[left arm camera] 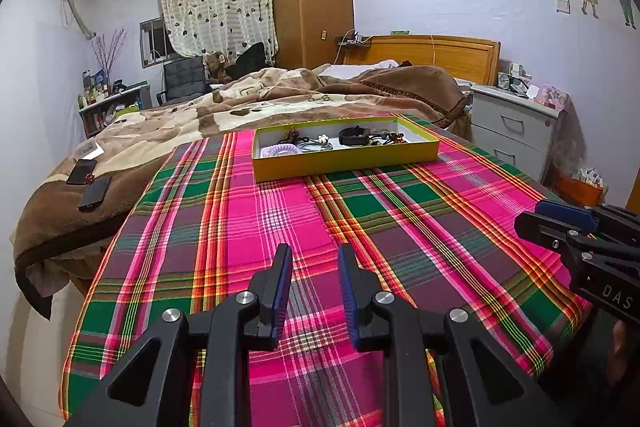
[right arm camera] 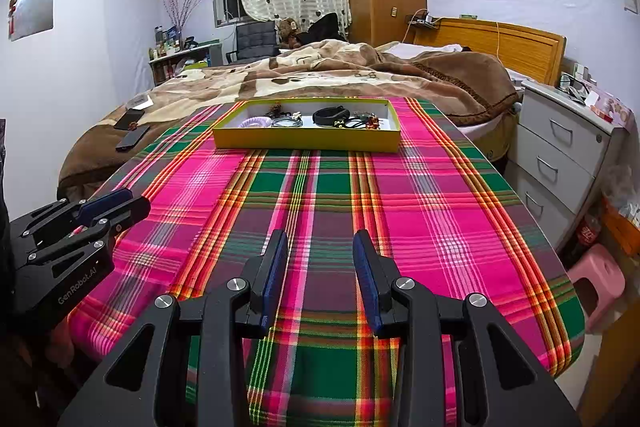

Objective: Organize jewelry

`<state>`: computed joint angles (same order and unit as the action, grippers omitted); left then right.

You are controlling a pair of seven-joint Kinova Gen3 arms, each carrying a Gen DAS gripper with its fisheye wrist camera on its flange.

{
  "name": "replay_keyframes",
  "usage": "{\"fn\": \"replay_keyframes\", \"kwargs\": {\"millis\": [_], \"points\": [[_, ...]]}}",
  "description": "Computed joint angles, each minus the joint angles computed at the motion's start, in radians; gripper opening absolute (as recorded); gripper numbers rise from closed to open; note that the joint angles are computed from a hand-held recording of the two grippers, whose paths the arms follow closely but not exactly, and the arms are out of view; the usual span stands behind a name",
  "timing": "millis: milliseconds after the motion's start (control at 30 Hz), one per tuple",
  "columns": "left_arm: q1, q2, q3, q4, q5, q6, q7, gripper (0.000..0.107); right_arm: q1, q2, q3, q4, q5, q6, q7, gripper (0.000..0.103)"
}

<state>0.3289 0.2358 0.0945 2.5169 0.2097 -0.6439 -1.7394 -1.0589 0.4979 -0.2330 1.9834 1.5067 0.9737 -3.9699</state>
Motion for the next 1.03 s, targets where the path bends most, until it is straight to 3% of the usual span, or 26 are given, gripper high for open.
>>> {"fn": "replay_keyframes", "kwargs": {"millis": [533, 1033], "points": [[0.033, 0.011, -0.011, -0.001, 0.066, -0.014, -0.048, 0.023, -0.007, 0.003, 0.002, -0.006, -0.009, 0.002, 0.006, 0.035], [0.030, 0.019, -0.005, 0.003, 0.055, -0.015, -0.041, 0.023, -0.009, 0.004, 0.003, -0.009, -0.012, 0.003, 0.011, 0.035]]}}
